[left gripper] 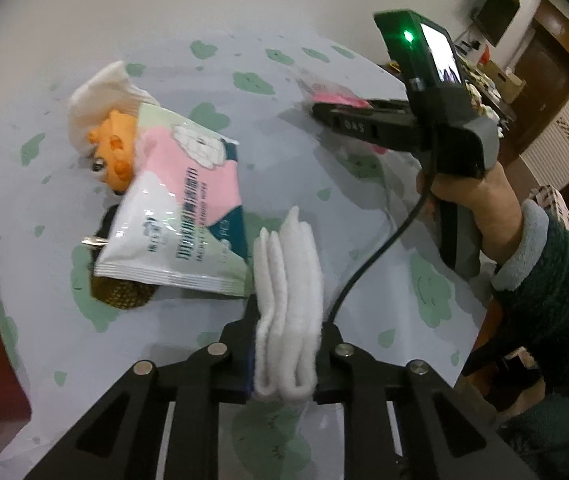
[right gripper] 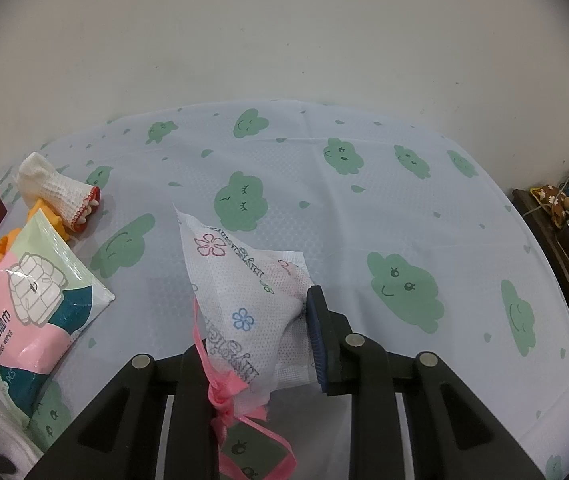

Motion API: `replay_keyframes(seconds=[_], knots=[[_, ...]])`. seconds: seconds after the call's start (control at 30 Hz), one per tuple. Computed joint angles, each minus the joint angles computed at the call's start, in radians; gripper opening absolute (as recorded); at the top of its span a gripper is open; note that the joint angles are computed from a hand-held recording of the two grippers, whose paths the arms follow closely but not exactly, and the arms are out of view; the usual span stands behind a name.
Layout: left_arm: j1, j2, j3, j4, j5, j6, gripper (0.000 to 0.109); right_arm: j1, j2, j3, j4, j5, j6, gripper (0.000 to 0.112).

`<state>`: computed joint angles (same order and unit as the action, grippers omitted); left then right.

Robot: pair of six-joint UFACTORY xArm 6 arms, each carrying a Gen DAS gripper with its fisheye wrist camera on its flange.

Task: Organize soft objects
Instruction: 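Carry the folded white cloth into the tin and open the left gripper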

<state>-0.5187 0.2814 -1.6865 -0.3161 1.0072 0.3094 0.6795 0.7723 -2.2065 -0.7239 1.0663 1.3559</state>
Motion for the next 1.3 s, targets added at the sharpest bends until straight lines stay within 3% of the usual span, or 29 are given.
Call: replay_keyframes(seconds=[0.3, 0.6, 1.3], knots=[[0.026, -0.001, -0.03, 0.054, -0.052, -0.081, 0.019, 0.006, 0.024, -0.042, 0.007, 0.031, -0.036, 0.024], [0.094, -0.064, -0.008, 0.191, -0.116, -0.211, 0.019, 0.004, 0.03, -0.052, 0.009, 0.034, -0.042, 0.024], [0.328, -0.103, -0.017, 0.422, -0.105, -0.469, 0.019, 0.007, 0.041, -0.074, 0.014, 0.046, -0.049, 0.024]])
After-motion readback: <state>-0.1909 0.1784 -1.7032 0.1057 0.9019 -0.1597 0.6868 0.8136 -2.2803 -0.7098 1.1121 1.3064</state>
